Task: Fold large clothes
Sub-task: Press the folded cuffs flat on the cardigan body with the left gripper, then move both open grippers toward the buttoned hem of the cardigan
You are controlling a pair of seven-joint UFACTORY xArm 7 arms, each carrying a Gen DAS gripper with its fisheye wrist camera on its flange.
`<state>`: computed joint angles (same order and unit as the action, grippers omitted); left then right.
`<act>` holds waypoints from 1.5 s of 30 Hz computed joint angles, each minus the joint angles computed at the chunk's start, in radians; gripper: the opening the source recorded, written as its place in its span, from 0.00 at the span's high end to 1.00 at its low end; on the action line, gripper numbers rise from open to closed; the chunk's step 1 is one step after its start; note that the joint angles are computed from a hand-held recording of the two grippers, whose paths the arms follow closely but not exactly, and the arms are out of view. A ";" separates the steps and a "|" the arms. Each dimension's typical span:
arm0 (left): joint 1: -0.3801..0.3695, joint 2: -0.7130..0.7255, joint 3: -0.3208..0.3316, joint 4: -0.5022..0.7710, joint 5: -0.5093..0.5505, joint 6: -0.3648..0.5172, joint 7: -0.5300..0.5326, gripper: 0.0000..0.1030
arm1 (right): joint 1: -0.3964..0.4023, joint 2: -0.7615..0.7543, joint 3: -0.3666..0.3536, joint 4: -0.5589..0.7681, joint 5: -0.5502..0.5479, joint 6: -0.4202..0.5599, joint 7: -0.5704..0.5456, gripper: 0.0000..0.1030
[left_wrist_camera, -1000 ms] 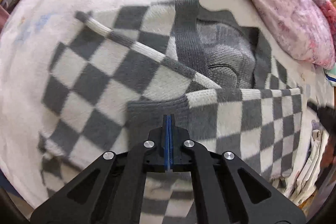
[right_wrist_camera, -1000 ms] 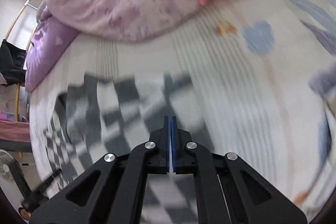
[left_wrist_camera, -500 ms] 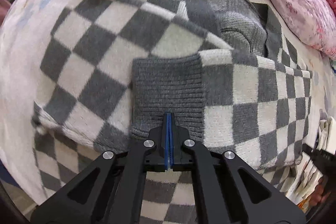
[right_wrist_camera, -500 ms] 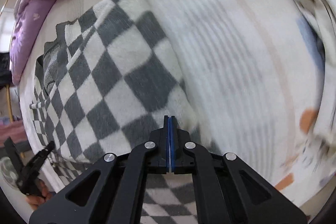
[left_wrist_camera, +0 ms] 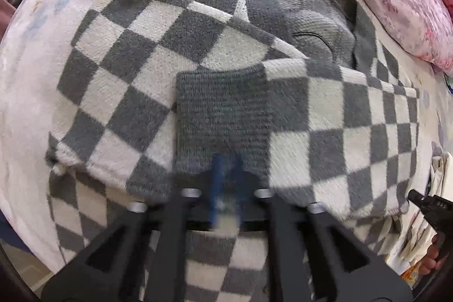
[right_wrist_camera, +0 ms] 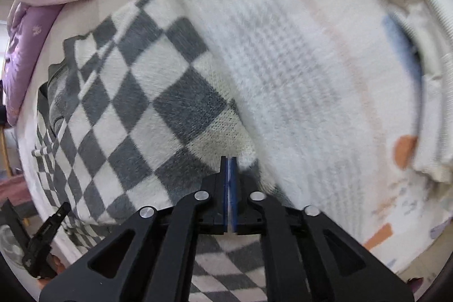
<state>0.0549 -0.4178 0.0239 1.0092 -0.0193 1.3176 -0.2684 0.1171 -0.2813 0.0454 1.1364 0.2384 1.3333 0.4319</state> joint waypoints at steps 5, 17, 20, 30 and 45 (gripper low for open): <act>-0.006 -0.046 -0.027 0.078 0.046 0.148 -0.025 0.50 | 0.017 -0.017 0.010 0.138 -0.007 0.095 -0.002 0.94; -0.039 -0.081 -0.027 0.458 0.014 0.481 -0.020 0.23 | 0.107 0.066 0.139 0.633 -0.218 0.343 0.035 0.08; -0.044 -0.066 -0.017 0.577 -0.002 0.557 -0.002 0.20 | 0.126 0.063 0.161 0.732 -0.237 0.420 0.093 0.08; -0.042 -0.054 0.023 0.821 -0.022 0.731 0.094 0.20 | 0.181 0.100 0.279 1.049 -0.310 0.544 0.366 0.08; -0.043 -0.014 0.009 0.966 -0.055 0.767 0.055 0.20 | 0.248 0.121 0.221 1.085 -0.332 0.533 0.319 0.08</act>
